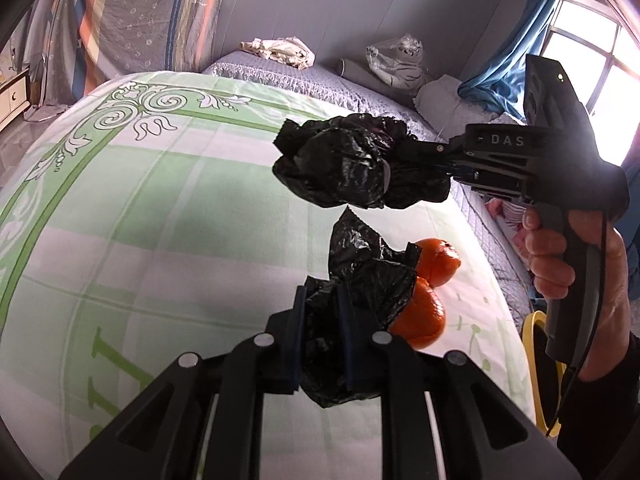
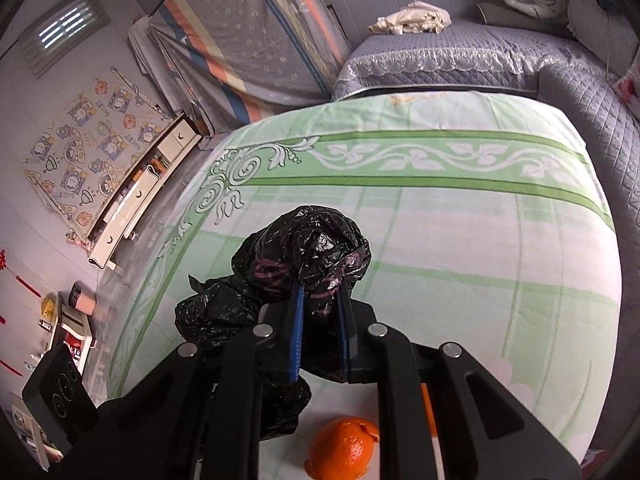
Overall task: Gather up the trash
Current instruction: 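Grasp the black plastic bag with the left tool while the right tool grasps its other end, then lift the black bag with both tools and carry it over the yellow bin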
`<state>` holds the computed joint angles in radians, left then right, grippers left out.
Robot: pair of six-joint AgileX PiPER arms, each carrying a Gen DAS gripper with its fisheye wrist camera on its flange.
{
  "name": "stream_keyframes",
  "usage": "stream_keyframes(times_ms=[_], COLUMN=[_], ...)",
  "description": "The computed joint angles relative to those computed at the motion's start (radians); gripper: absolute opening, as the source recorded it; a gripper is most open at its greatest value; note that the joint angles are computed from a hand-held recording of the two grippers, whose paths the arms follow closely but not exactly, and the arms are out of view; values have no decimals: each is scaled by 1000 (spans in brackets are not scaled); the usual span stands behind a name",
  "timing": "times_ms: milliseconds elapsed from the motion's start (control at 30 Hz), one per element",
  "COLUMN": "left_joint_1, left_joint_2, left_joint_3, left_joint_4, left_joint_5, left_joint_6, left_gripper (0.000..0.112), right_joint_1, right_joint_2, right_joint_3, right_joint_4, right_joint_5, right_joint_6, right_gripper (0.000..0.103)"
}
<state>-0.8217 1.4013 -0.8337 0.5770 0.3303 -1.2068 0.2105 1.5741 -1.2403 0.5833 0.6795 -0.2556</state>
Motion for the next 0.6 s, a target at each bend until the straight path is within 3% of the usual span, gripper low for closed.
stream_keyframes(times_ms=[300, 600], left_joint_1=[-63, -176], left_joint_2=[-124, -220], left_joint_3=[42, 46], left_joint_4=[135, 270], left_joint_5=[74, 211], left_joint_6=[-138, -272], left_gripper=[14, 14], right_joint_1=[-5, -73], right_joint_2=[-115, -284], right_joint_3=[48, 143], right_joint_4=[-14, 21], right_joint_5=[5, 20], right_joint_6=[40, 19], right_gripper=[13, 13])
